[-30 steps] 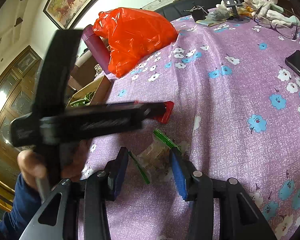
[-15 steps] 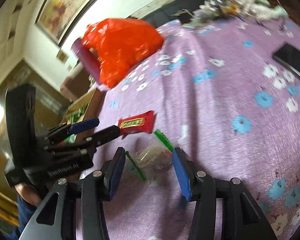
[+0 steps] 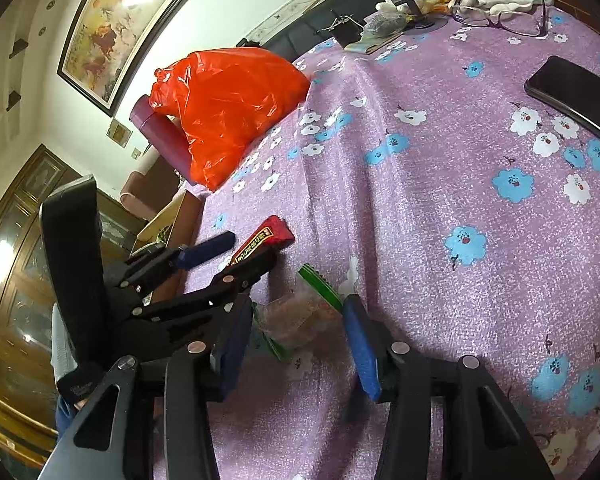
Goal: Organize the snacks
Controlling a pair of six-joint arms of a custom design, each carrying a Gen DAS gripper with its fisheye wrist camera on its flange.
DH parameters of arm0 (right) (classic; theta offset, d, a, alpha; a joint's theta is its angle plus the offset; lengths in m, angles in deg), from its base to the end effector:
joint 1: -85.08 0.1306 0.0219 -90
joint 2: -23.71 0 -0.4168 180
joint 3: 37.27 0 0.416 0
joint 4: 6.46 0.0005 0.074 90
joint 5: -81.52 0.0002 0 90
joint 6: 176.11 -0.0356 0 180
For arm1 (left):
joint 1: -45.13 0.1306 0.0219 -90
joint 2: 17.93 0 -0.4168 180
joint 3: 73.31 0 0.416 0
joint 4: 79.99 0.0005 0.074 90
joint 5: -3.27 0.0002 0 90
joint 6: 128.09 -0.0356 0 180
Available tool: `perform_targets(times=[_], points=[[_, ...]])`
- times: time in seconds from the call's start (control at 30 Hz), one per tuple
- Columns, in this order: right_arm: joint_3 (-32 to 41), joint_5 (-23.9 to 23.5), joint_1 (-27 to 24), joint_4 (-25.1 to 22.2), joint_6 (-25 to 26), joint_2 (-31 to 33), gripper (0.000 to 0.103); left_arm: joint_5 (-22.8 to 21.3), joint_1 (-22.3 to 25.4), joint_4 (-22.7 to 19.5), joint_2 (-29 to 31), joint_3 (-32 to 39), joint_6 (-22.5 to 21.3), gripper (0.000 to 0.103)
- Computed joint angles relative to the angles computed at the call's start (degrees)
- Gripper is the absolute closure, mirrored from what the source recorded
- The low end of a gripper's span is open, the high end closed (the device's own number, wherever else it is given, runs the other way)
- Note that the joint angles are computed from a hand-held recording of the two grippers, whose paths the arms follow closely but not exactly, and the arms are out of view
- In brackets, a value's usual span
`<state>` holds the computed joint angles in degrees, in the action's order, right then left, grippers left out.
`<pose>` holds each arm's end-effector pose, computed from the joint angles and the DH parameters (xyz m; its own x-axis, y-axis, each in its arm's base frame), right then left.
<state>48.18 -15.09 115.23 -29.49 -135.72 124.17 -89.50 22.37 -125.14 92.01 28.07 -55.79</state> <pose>0.5044 0.2971 0.3652 -0.7850 0.4190 -0.4563 0.0317 0.7628 0.6458 0.5907 -0.2465 0.3721 -0.5986 0.5805 -0.5520 0.5690 0.7932 0.2171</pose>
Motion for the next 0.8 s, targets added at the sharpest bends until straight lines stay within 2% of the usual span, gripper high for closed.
perform_targets(times=[0.07,0.13,0.23,0.33,0.5,0.63,0.73,0.8], points=[[0.1,0.1,0.1,-0.1,0.2,0.0,0.050,-1.3,-0.2,1.5,-0.8,-1.4,1.5,0.085],[0.7,0.9,0.5,-1.1,1.5,0.2,0.048,0.5,0.5,1.4,-1.0,-1.5,4.2,0.085],[3.5,4.5,2.0,-5.6,6.2,1.4,0.044,3.7,2.4,0.5,-0.8,-0.5,8.5,0.085],[4.5,4.3,2.3,-6.6,8.1,2.0,0.036,7.3,3.9,0.3,-1.0,0.1,12.0,0.085],[5.5,4.1,2.6,-7.8,9.7,2.6,0.027,9.9,4.7,0.5,-0.8,0.3,13.3,0.085],[6.5,5.4,3.1,-9.6,10.8,3.0,0.026,11.3,5.0,1.0,-1.1,0.0,13.7,0.085],[9.4,8.6,4.2,-14.6,13.5,4.3,0.026,12.2,5.2,1.5,-1.6,-0.3,14.1,0.085],[14.2,12.1,5.4,-22.0,17.9,6.8,0.027,12.9,5.4,1.8,-2.0,-0.5,14.4,0.085]])
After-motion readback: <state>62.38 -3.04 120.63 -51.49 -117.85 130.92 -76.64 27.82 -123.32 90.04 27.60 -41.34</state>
